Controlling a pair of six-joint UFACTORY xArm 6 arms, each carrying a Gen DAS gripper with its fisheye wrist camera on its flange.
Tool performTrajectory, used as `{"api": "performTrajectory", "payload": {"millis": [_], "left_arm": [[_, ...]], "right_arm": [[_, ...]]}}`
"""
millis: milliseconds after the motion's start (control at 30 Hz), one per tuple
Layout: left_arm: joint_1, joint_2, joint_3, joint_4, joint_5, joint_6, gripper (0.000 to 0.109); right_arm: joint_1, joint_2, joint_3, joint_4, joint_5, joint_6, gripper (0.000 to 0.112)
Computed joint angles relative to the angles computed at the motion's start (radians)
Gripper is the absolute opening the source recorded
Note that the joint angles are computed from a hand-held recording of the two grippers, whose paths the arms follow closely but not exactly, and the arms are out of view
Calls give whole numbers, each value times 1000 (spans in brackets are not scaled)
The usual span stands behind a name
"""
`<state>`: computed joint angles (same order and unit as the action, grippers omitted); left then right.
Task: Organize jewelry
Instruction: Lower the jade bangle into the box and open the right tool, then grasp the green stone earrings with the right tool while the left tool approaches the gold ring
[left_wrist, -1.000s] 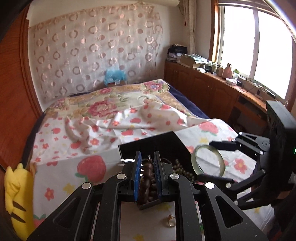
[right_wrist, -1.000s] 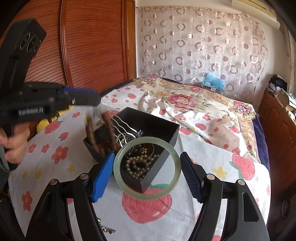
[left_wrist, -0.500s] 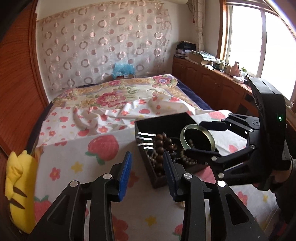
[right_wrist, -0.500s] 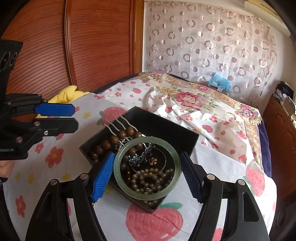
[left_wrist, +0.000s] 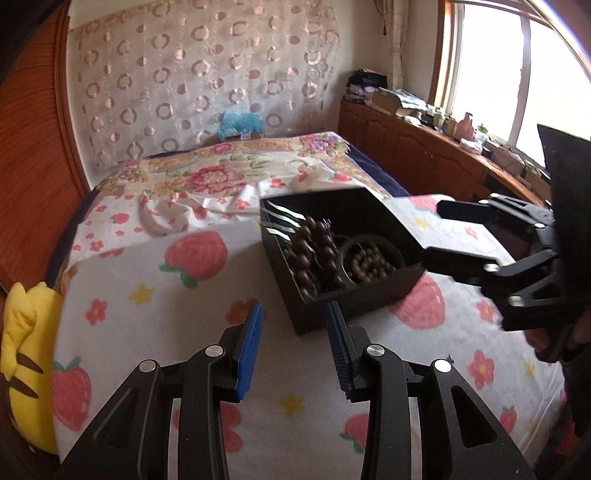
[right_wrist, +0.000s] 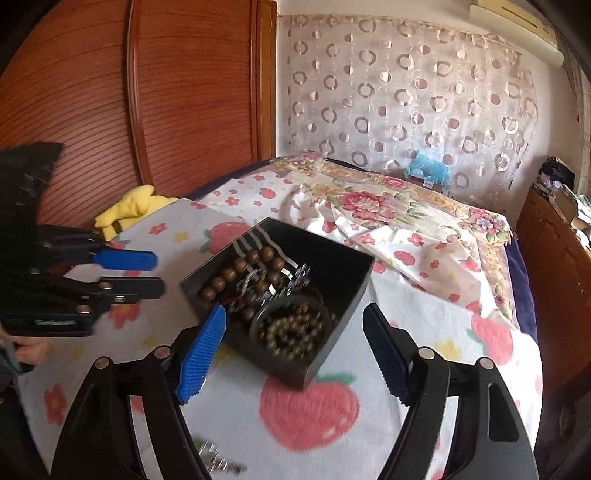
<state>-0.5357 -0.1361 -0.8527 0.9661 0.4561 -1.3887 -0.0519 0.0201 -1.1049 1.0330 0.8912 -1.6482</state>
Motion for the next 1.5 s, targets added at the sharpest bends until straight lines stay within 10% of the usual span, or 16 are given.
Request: {"api": "performTrajectory", "payload": {"millis": [667,1500], "left_arm": [[-45,79,-2,-84,-37,61,34],[-42,107,-6,-126,-70,103,35]], "right_arm": [[-47,-117,225,-210,93,-4,28],[-27,-119,227,-215,18,-21,17]]}}
